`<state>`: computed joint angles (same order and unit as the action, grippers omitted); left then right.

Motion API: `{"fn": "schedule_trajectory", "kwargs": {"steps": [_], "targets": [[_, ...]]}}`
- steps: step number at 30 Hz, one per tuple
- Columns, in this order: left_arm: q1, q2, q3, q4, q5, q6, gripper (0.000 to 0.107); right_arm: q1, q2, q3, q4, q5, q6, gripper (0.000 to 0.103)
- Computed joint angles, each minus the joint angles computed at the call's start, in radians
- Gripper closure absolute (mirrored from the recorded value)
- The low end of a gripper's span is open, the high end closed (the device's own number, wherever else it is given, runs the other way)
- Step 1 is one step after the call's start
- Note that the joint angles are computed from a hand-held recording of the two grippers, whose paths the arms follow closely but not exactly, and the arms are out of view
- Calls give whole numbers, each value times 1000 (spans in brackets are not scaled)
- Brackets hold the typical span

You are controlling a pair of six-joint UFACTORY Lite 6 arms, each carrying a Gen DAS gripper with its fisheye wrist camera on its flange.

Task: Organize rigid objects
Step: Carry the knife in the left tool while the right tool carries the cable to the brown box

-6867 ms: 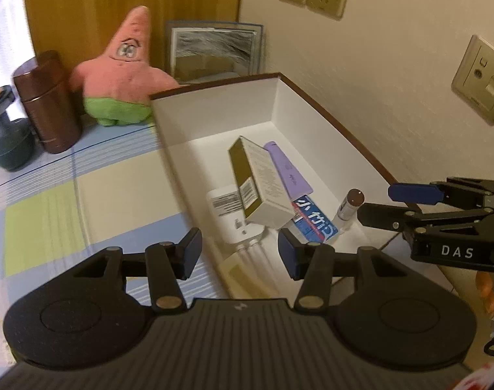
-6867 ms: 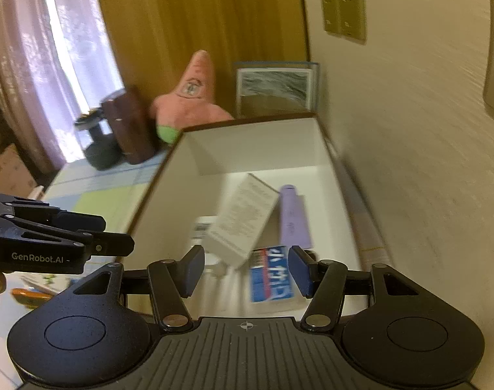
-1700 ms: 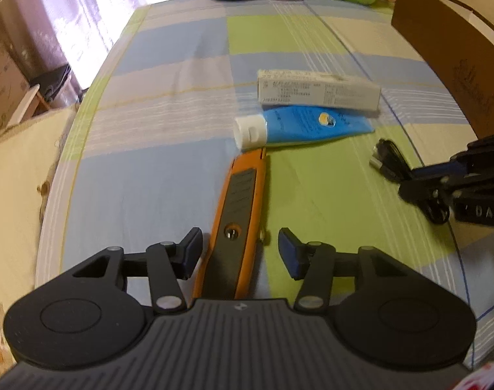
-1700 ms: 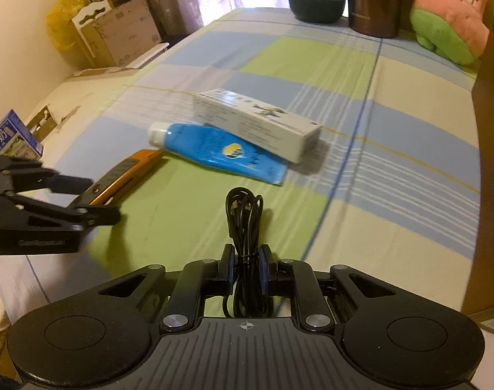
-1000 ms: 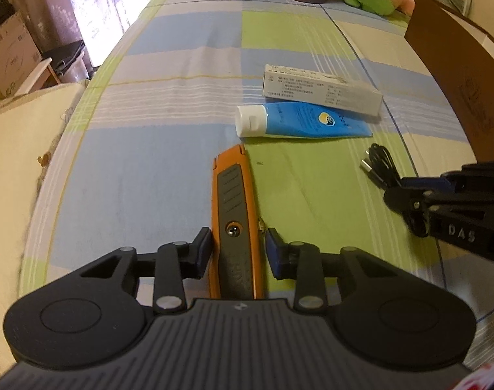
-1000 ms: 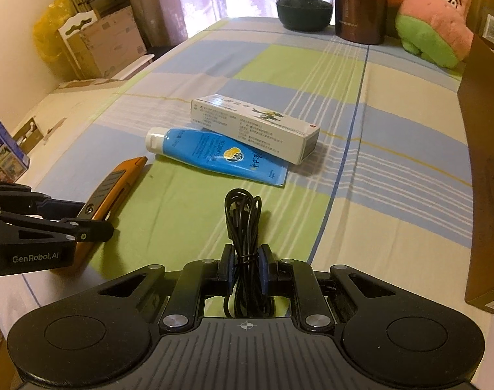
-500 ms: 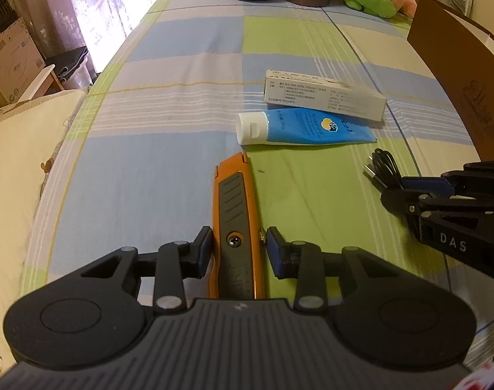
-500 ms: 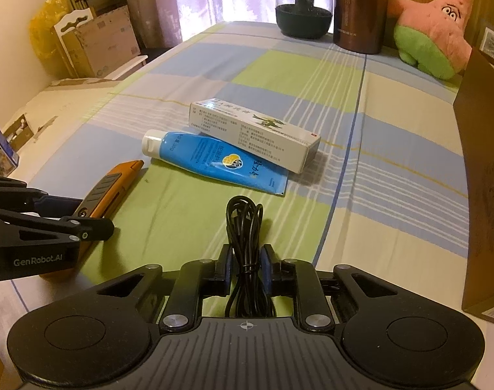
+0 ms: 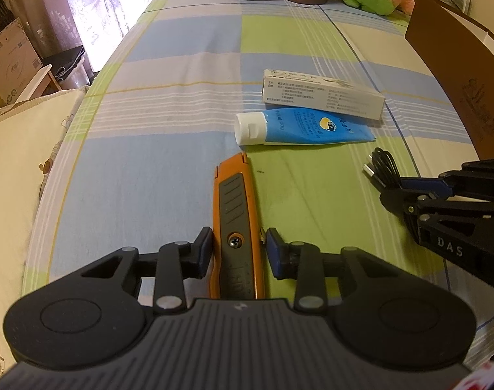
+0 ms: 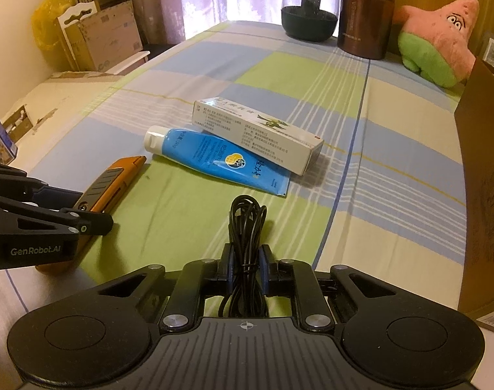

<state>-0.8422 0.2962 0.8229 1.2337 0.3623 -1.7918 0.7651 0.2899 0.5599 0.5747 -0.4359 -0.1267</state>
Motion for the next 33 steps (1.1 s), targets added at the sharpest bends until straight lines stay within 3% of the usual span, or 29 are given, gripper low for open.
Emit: {"fn": "schedule_trajectory", "kwargs": {"steps": [20,33], "targets": [[-39,-97,18,-85,27,91,77,-52,-185,-94,-135,58,135,92],[-70,-26,238,-225,50,317,77,-155,-467,-185,-77,169,55,92]]}}
